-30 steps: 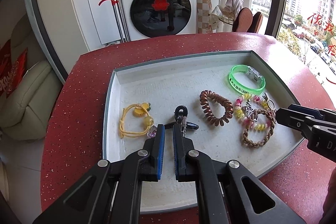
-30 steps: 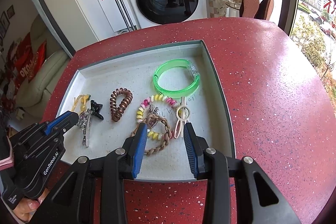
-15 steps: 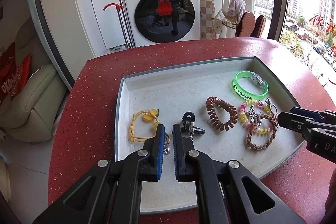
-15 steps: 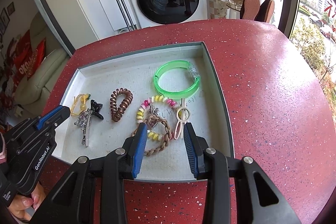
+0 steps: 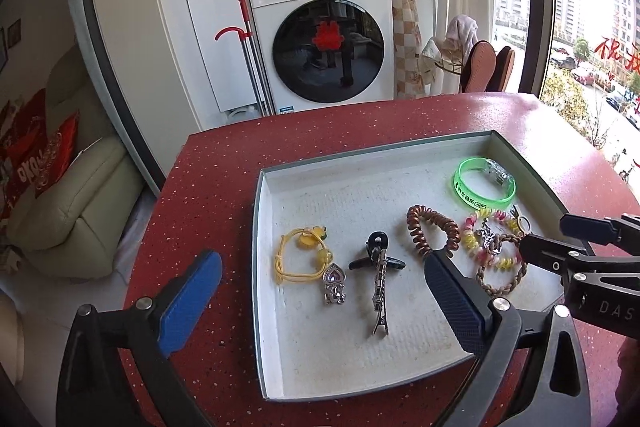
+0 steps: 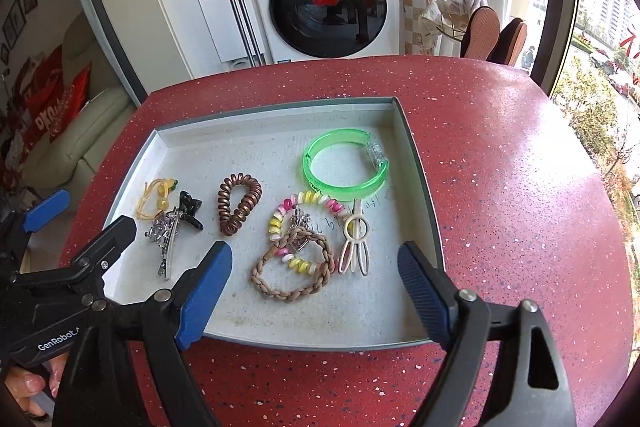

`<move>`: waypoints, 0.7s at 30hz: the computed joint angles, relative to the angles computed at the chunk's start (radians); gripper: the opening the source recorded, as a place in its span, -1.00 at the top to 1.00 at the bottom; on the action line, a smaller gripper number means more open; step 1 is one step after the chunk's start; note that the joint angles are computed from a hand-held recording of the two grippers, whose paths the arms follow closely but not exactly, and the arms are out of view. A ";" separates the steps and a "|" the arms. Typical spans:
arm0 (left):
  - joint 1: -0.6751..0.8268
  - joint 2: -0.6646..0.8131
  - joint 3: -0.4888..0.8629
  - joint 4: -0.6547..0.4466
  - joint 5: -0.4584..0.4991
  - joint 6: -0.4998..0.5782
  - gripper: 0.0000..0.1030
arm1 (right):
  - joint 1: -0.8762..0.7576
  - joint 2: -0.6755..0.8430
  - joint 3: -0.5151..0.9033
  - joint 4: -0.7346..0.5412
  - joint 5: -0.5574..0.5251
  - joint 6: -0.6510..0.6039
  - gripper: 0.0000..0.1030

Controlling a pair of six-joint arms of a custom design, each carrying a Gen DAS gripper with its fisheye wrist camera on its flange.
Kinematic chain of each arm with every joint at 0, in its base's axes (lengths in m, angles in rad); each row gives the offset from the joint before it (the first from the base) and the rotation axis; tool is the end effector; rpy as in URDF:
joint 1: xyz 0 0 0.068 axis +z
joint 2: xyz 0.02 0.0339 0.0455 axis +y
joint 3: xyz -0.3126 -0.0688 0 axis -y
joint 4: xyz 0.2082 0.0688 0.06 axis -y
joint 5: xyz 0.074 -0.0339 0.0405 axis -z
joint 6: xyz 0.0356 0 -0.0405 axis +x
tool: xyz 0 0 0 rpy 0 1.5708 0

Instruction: Organize jewelry

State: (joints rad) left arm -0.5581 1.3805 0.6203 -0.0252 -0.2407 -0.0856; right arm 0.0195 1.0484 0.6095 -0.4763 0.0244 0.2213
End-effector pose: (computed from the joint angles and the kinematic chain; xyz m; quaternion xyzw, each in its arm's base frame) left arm 0.1995 -0.1145 0.2437 0.1700 0.9025 -0.0149 0.3955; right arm 0.1448 0.0020 0.2634 0.0993 0.9415 0.0272 0.3210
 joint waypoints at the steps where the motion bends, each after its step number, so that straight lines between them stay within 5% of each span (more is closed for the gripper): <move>1: 0.002 -0.001 -0.003 -0.003 0.000 -0.002 -1.00 | -0.002 -0.004 0.002 -0.002 -0.003 0.003 -0.70; 4: 0.016 -0.007 -0.015 -0.005 0.009 -0.005 -1.00 | 0.009 -0.023 -0.004 0.006 0.018 0.009 -0.99; 21: 0.036 -0.109 -0.080 -0.061 -0.009 -0.030 -1.00 | 0.131 -0.129 -0.026 -0.036 0.126 0.072 -0.99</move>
State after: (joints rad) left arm -0.5218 1.2713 0.5398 -0.0860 -0.2493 -0.1158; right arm 0.1502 0.9195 0.5833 -0.5123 0.1500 0.2937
